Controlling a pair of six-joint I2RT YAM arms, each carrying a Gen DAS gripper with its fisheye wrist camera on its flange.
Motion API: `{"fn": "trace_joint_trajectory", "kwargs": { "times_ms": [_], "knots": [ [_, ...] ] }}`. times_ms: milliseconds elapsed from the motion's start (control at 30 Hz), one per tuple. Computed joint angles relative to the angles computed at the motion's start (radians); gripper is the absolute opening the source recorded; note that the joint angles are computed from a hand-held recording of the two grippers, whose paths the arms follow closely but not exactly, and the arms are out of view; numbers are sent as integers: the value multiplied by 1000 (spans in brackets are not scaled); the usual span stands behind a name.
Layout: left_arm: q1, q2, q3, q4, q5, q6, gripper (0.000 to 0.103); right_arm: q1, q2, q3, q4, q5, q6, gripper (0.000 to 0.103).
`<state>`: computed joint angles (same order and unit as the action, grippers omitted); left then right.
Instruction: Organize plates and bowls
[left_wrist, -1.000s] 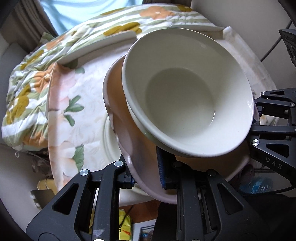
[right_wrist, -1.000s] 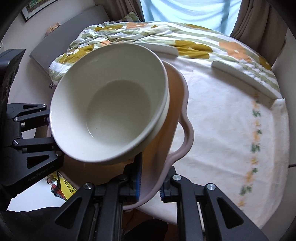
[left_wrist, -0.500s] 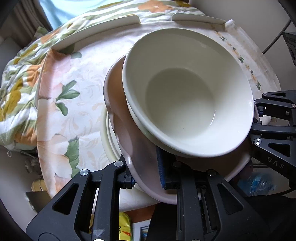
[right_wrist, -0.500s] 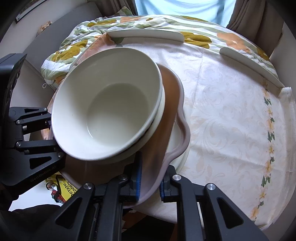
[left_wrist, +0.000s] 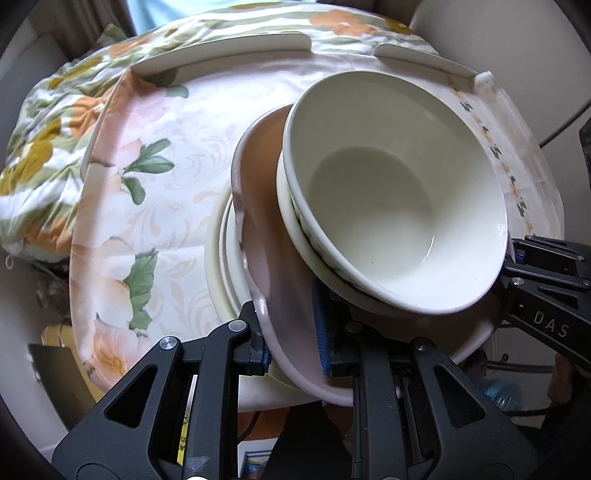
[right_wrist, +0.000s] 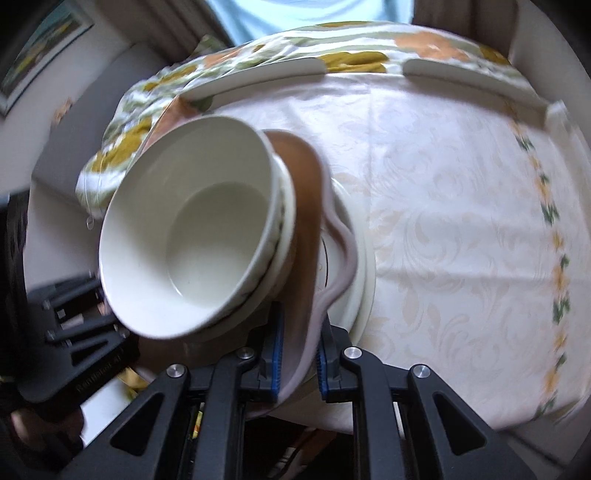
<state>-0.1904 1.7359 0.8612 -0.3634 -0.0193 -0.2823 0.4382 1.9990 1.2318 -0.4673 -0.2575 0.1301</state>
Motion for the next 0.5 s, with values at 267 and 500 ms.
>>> {"fn": "trace_joint_trajectory", "kwargs": {
  "times_ms": [267, 500],
  "knots": [
    [-12, -5, -8, 7, -27, -116, 16, -13, -44, -65, 82, 2, 129, 14],
    [-27, -18, -14, 9, -53, -166, 17, -2, -88, -119, 128, 30, 154, 14]
  ]
}}
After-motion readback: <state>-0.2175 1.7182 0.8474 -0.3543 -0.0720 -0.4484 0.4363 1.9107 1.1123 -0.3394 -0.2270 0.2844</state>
